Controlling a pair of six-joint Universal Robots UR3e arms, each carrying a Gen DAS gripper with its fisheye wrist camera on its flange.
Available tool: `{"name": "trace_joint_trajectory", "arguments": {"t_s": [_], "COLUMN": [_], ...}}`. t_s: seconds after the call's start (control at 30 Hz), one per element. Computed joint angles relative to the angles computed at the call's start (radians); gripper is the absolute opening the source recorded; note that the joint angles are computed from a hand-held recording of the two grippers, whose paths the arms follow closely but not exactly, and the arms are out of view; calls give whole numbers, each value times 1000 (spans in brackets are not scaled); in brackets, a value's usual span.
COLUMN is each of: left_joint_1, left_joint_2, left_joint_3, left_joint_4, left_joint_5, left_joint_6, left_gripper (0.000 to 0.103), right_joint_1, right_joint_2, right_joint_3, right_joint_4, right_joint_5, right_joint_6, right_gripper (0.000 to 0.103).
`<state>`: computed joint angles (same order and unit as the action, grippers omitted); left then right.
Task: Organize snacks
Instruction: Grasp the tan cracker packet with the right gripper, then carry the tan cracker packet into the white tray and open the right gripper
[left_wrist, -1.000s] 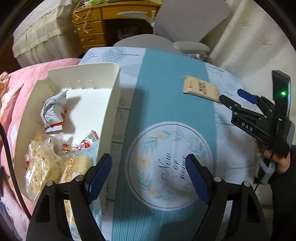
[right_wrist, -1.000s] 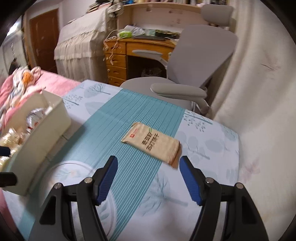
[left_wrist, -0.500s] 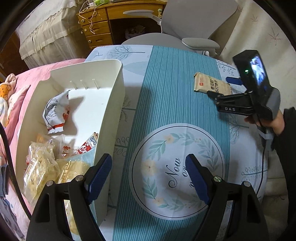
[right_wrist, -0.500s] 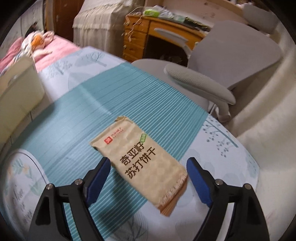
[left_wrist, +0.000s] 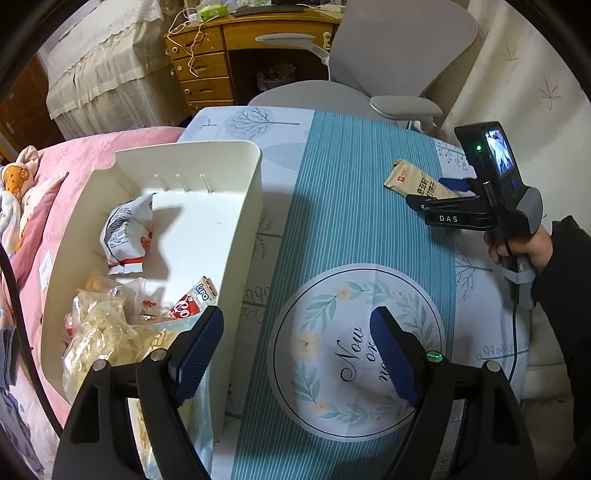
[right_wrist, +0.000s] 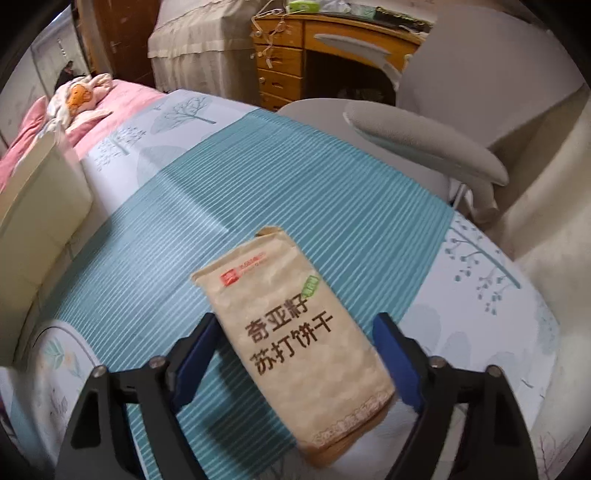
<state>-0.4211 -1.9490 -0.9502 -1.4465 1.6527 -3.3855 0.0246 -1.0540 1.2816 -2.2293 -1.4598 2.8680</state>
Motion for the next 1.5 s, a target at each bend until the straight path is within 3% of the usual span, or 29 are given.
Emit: {"name": "trace_joint_trajectory", "arguments": {"t_s": [0.13, 0.33, 0.6, 0.77, 0.93, 1.03, 1.2, 1.37, 1.5], "left_joint_1": [-2, -4, 29, 78, 193, 304, 565, 846, 1034], "left_joint_2": [24, 78, 200, 340, 510, 604, 716, 740, 717], "left_joint_3": [4, 19, -14, -132, -289, -354, -367, -267, -170], "left_joint_4": [-7, -39, -104, -111, -119, -162, -315, -539, -717], "left_joint_5": [-2, -5, -42, -76, -149, -224, -382, -530, -600], "left_joint_6": [4, 28, 72, 118, 206, 303, 588, 961, 1226], "left_gripper": [81, 81, 81, 81, 81, 81, 81, 81, 81], "right_joint_1": [16, 34, 60, 113, 224, 290, 404, 555, 637], "right_joint_2": [5, -9, -130, -237, -269, -263, -212, -10, 168], "right_joint_3": [-53, -96, -23, 36, -13, -72, -208, -583, -885], "right_joint_4": [72, 199, 348, 380, 401, 405, 359, 460, 536], "right_joint_5": [-39, -78, -11, 41, 15, 9, 9, -83, -146], "right_joint_6": [71, 198, 469, 628, 765, 854, 1015, 1176, 1281], "right_gripper": [56, 55, 55, 55, 55, 55, 55, 55, 55]}}
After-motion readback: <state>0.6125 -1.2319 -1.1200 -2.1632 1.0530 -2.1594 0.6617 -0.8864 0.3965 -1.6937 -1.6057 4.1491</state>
